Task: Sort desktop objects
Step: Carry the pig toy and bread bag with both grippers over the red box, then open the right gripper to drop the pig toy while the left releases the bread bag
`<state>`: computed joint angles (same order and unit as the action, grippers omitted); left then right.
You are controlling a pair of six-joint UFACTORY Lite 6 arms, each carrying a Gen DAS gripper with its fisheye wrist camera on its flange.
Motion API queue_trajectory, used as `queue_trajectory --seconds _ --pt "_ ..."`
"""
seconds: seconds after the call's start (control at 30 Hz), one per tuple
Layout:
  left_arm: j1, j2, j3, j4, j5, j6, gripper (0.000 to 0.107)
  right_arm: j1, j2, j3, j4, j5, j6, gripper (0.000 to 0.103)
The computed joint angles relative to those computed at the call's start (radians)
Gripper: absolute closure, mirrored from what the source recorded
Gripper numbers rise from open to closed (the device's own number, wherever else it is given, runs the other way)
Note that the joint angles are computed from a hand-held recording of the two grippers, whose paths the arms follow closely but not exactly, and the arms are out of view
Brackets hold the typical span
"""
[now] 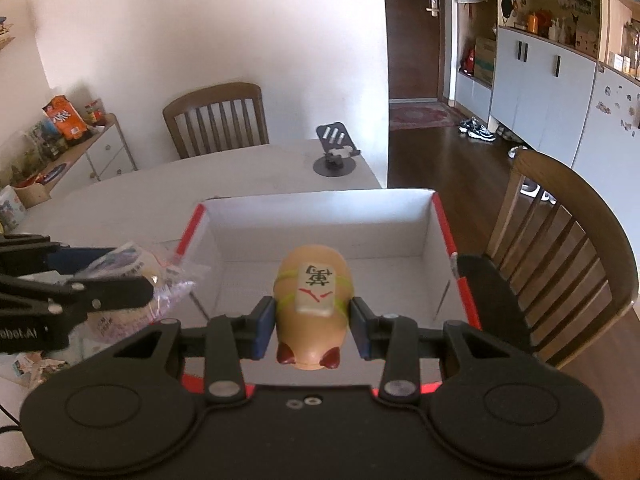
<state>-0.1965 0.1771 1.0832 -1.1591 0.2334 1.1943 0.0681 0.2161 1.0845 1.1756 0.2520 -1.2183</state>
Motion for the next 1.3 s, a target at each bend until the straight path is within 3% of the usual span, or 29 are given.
queue_trajectory --seconds 0.33,0.67,1.03,1.3 --pt "-0.025 0.194 0.161 0.119 0.019 -0.089 0.058 -0.031 0.208 0.208 -0.223 0.061 0.192 0.064" --pt "-0.074 0.419 0.384 0.48 0.034 -0.394 0.058 -0.025 0.446 0.444 -0.482 0.102 0.433 0.065" --pt "-0.101 0.643 0.646 0.767 0.142 -0.635 0.058 -0.003 0.663 0.724 -0.724 0.224 0.623 0.065" --pt "-0.099 0.74 0.765 0.84 0.226 -0.709 0.058 0.015 0.767 0.859 -0.846 0.278 0.726 0.065"
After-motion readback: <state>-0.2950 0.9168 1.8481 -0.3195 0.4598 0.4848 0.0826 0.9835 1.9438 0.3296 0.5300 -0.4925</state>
